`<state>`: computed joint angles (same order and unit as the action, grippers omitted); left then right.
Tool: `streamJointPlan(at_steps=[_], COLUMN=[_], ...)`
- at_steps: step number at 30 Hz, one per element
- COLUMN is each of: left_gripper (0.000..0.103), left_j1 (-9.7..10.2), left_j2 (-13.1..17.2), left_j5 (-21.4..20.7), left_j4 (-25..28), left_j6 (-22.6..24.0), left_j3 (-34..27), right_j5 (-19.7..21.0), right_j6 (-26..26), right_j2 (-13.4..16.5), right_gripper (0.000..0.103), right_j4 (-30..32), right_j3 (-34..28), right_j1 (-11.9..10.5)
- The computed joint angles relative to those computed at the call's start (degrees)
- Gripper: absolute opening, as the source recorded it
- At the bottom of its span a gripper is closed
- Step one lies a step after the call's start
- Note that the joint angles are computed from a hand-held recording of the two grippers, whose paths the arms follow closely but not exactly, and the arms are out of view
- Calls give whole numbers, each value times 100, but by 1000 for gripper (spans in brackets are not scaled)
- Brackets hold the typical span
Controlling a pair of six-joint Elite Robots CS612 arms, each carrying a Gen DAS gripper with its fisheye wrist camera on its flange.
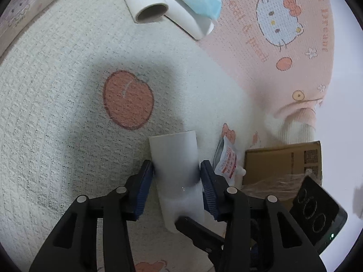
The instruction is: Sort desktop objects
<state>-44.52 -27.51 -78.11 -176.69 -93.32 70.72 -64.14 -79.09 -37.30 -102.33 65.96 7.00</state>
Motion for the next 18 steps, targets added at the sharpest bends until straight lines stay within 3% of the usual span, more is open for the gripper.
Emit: streamJointPlan(at_steps=[8, 18], left_gripper=[47, 47], left_j1=[18, -9], left_j2=[26, -53], left_j5=[-74, 83], left_j4=[-211, -9], left_j6=[165, 663], left_j3=[41, -89], right_j5=[-206, -3], right_j6=[170, 163], right_j2=[79, -26], right_gripper=[41, 41], right_j4=[86, -49], right_j3=[-68, 28], right_j1=[77, 30])
